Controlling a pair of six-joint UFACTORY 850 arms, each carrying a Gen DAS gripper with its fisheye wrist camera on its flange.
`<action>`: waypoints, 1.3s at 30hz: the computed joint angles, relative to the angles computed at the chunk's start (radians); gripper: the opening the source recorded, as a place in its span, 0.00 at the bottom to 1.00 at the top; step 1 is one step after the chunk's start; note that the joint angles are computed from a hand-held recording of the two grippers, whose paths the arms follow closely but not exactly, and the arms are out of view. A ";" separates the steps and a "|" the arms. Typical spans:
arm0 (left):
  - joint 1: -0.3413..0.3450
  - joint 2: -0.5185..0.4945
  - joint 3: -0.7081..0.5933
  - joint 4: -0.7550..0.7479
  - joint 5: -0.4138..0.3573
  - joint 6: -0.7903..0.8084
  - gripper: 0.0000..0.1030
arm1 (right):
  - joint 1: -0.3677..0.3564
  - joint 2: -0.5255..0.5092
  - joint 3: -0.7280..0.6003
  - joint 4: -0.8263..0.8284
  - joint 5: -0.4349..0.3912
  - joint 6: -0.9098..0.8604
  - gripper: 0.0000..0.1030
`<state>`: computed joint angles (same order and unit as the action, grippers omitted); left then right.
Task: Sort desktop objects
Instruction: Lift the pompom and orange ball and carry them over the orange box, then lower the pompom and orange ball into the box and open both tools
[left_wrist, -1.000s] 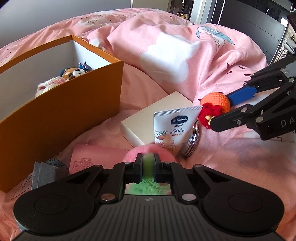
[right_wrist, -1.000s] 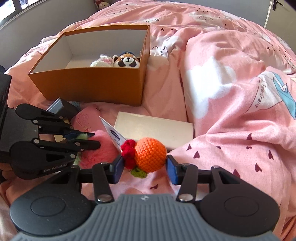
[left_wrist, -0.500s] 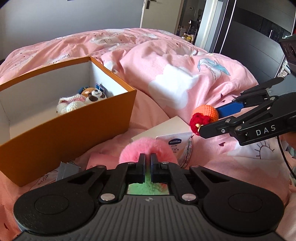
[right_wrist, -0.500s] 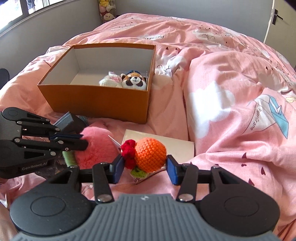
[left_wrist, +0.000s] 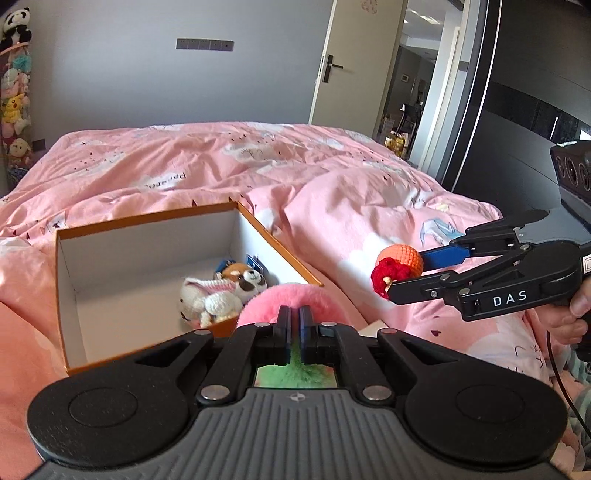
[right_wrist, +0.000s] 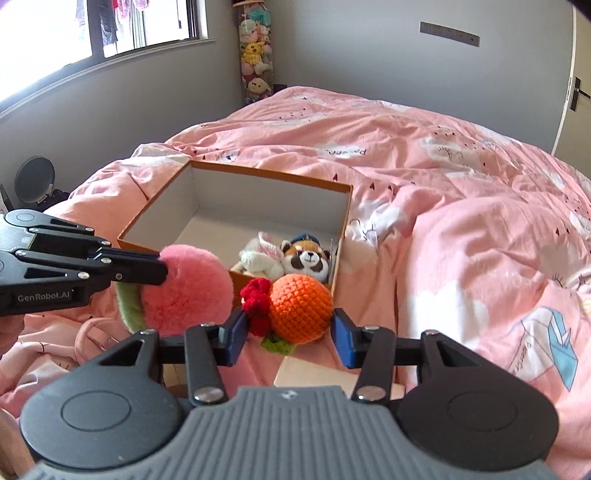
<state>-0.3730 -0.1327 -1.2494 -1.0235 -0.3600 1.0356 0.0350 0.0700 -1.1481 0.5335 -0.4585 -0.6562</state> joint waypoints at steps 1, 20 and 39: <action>0.004 -0.001 -0.008 -0.008 0.009 0.012 0.04 | 0.002 -0.011 -0.013 0.023 0.003 -0.025 0.50; 0.072 -0.218 -0.264 0.435 -0.007 -0.384 0.00 | 0.015 -0.316 -0.293 0.115 -0.091 -0.050 0.50; 0.118 -0.520 -0.615 0.682 -0.400 -0.794 0.11 | -0.010 -0.480 -0.489 -0.004 -0.250 0.073 0.50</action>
<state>-0.2551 -0.6530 -1.8644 -0.3420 -0.7603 0.2414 0.0247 -0.4102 -1.6369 0.5293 -0.7082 -0.5831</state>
